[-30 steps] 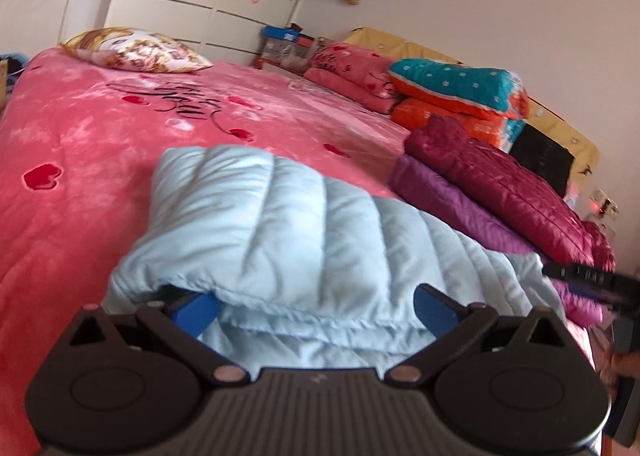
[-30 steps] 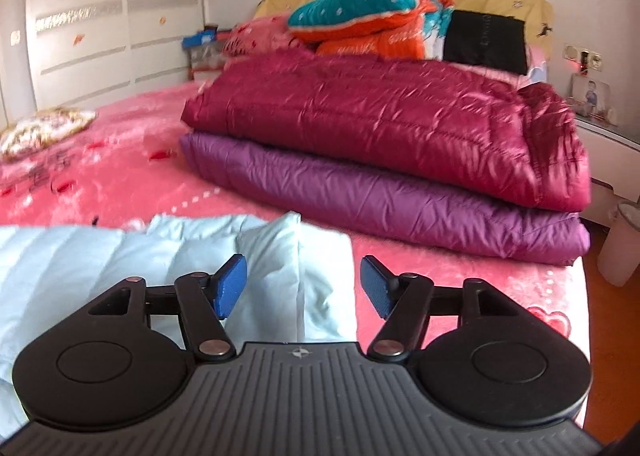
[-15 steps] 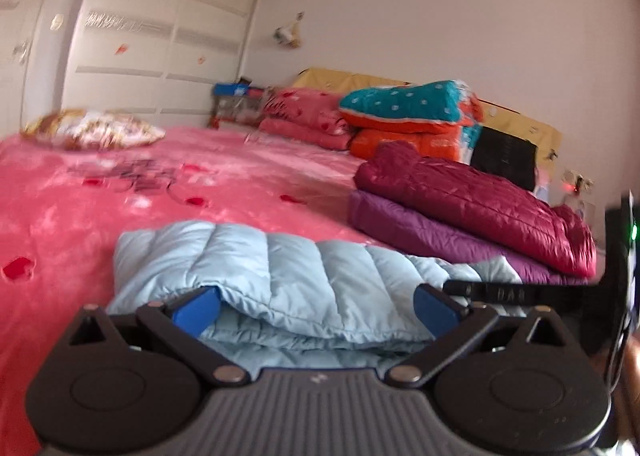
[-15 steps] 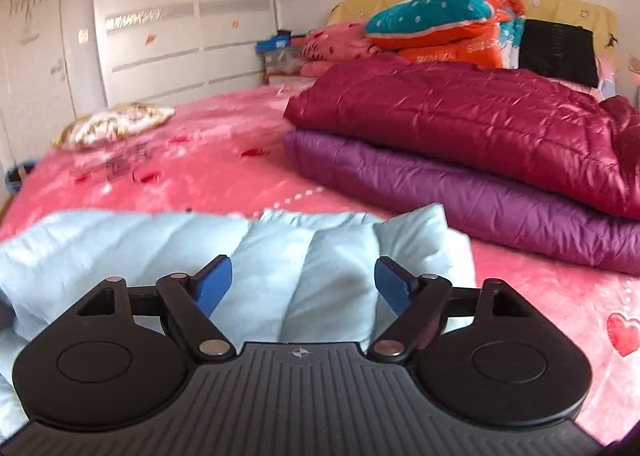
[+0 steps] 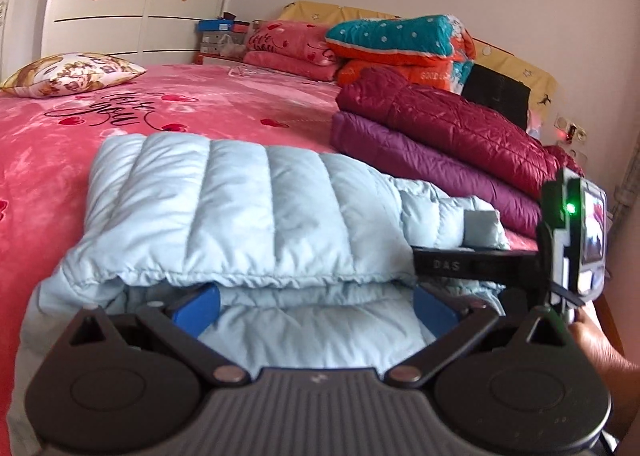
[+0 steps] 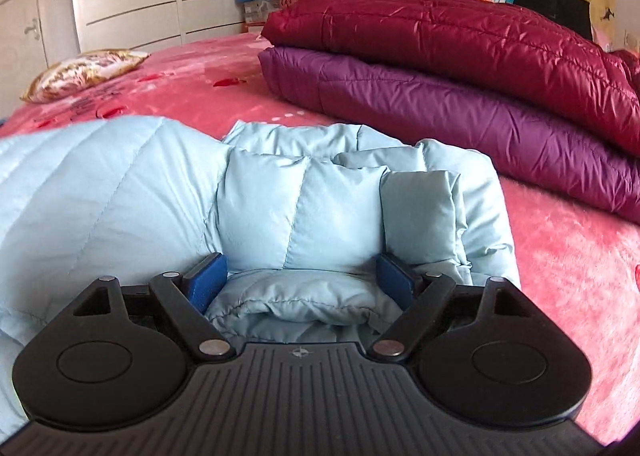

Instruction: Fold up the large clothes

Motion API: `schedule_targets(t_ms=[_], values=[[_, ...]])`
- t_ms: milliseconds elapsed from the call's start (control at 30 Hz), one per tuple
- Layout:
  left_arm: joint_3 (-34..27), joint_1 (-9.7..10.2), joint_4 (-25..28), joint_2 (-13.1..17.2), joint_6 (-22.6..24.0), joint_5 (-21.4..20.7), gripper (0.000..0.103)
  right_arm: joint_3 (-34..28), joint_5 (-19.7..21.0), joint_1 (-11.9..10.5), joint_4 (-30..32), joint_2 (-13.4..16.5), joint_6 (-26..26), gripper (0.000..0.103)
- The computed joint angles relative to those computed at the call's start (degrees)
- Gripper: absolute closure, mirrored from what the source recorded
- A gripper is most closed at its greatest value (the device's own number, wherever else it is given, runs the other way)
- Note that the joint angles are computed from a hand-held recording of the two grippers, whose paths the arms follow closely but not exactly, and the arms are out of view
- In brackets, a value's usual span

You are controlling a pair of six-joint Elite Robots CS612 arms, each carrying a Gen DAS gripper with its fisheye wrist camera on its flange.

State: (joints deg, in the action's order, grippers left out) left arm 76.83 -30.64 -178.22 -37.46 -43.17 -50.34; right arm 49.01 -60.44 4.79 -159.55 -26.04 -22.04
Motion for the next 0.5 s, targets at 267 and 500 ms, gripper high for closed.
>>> schedule_targets(t_ms=[267, 500], values=[[0.43, -1.43, -2.29, 0.01, 5.51, 2.07, 0.001, 5.57, 0.69, -0.73, -5.23, -3.13, 2.94, 0.000], [0.22, -3.22, -4.96, -0.17, 9.89, 6.85, 0.001, 13.46, 3.21, -4.40, -15.43, -7.75, 14.73, 0.000]])
